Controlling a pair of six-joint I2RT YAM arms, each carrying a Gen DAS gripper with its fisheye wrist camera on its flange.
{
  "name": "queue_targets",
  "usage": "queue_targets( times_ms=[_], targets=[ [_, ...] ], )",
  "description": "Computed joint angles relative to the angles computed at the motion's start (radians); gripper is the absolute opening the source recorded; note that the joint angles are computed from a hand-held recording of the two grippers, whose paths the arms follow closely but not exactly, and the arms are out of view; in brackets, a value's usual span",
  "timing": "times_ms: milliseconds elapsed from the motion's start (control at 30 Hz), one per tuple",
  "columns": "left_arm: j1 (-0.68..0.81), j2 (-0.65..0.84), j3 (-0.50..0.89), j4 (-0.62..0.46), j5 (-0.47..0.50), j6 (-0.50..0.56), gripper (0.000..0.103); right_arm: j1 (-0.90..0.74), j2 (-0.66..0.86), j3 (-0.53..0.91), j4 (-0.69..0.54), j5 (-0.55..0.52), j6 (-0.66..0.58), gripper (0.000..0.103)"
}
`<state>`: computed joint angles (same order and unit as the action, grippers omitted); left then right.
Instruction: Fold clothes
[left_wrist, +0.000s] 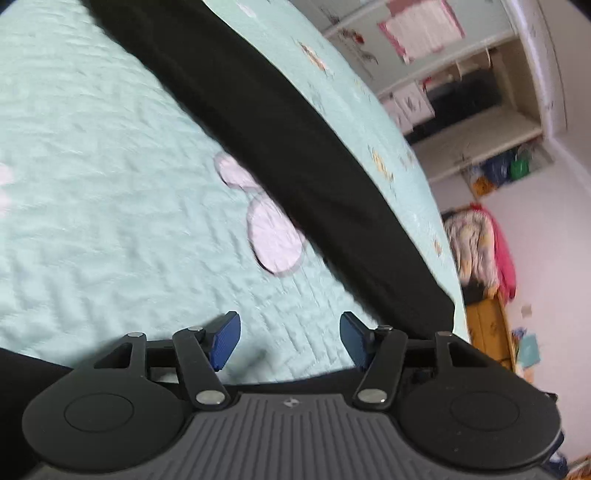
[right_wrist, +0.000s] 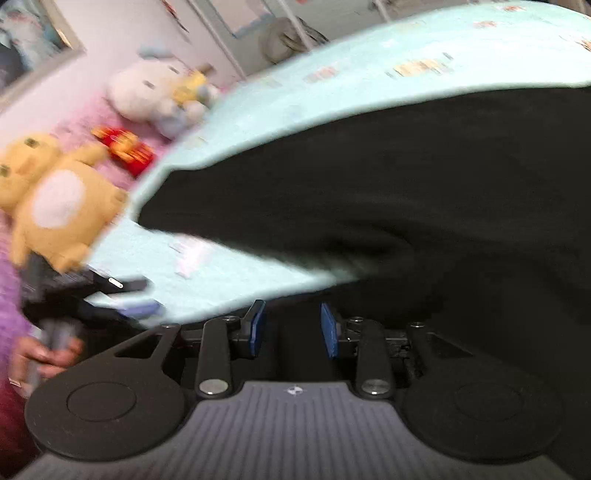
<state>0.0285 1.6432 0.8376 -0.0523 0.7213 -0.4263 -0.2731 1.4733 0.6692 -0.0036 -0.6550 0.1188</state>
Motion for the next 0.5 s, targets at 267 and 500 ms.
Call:
queue_targets(
  times_ms=[267,500],
  targets=[
    [-0.005,-0.154,-0.005,0.028,-0.512,0.005,0.063,0.196,0.208,0.375,-0.02,0.079,0.026,0.04],
    [-0.048,-0.079,-0.166,0.35,-0.737,-0.044,0.064,0.364,0.6,0.955,-0.148,0.193,-0.069,0.047]
  ],
)
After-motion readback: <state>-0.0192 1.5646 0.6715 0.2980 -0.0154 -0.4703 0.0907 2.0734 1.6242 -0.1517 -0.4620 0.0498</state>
